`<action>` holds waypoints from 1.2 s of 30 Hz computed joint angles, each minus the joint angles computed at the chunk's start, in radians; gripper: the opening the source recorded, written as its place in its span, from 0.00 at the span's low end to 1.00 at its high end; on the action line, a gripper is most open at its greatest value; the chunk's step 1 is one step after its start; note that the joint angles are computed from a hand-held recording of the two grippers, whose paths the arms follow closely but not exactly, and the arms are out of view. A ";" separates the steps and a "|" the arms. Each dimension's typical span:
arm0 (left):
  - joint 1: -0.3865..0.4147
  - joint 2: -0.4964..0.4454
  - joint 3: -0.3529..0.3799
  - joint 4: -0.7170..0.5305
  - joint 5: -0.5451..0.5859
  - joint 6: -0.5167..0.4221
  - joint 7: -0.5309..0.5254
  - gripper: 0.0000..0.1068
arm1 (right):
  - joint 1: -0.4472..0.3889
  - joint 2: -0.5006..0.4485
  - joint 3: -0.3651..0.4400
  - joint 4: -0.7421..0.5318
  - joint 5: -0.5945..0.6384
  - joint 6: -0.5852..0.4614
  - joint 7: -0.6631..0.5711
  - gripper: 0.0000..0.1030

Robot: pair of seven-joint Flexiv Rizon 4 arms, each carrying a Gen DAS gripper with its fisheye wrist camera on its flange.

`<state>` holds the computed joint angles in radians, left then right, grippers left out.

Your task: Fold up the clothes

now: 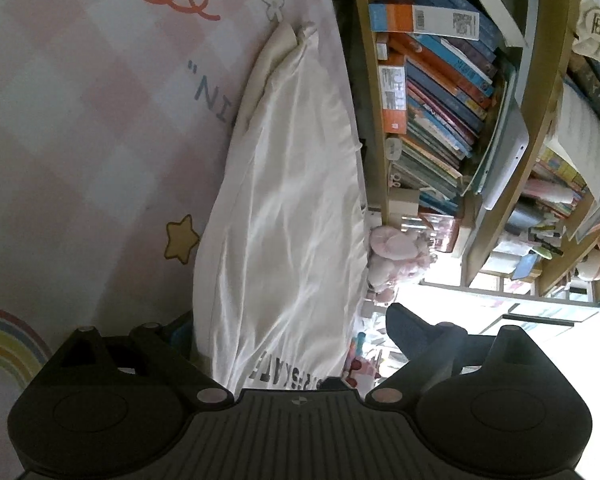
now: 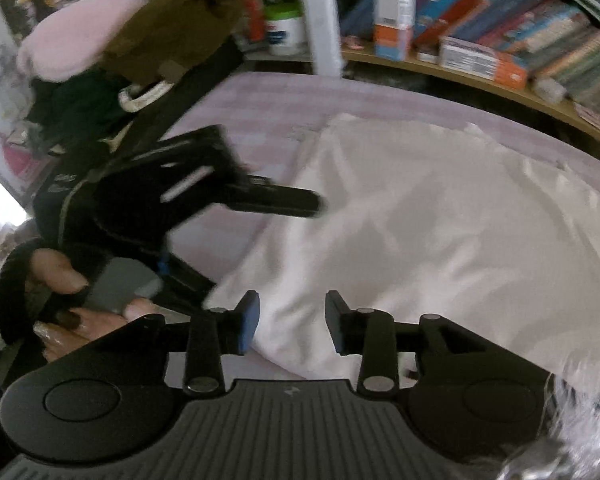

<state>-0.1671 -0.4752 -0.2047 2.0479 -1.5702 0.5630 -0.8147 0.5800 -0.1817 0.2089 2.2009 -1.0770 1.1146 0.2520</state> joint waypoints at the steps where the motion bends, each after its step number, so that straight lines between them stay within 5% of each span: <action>1: -0.002 0.001 0.001 0.001 0.003 0.004 0.001 0.85 | -0.001 0.016 0.008 0.014 0.027 -0.021 0.004 0.37; 2: -0.004 0.002 0.004 0.002 0.014 0.011 -0.002 0.82 | -0.001 0.032 0.016 0.025 0.056 -0.048 0.011 0.38; 7: -0.006 -0.002 0.019 0.002 0.112 0.053 -0.060 0.34 | -0.001 0.104 0.054 0.068 0.151 -0.223 0.088 0.46; 11: -0.002 -0.005 0.018 0.006 0.161 0.087 -0.078 0.10 | -0.024 0.149 0.064 0.100 0.130 -0.282 0.188 0.49; 18: -0.014 0.046 0.006 0.031 0.126 0.140 0.044 0.08 | -0.081 0.131 0.042 0.068 0.089 -0.243 0.113 0.58; 27: -0.048 0.100 0.018 0.061 0.101 0.152 0.144 0.08 | -0.122 -0.092 -0.022 -0.187 0.330 -0.107 -0.313 0.69; 33: -0.065 0.136 0.021 0.067 0.060 0.140 0.257 0.08 | -0.081 -0.305 -0.019 -0.517 0.568 -0.273 -0.672 0.73; 36: -0.081 0.146 0.023 0.064 0.053 0.146 0.303 0.08 | -0.045 -0.410 -0.021 -0.699 0.639 -0.445 -0.832 0.73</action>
<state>-0.2478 -0.3291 -0.1817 2.1123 -1.5171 0.7089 -0.5118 0.5354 -0.5912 0.1882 1.5019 -0.4378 0.6693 -0.5801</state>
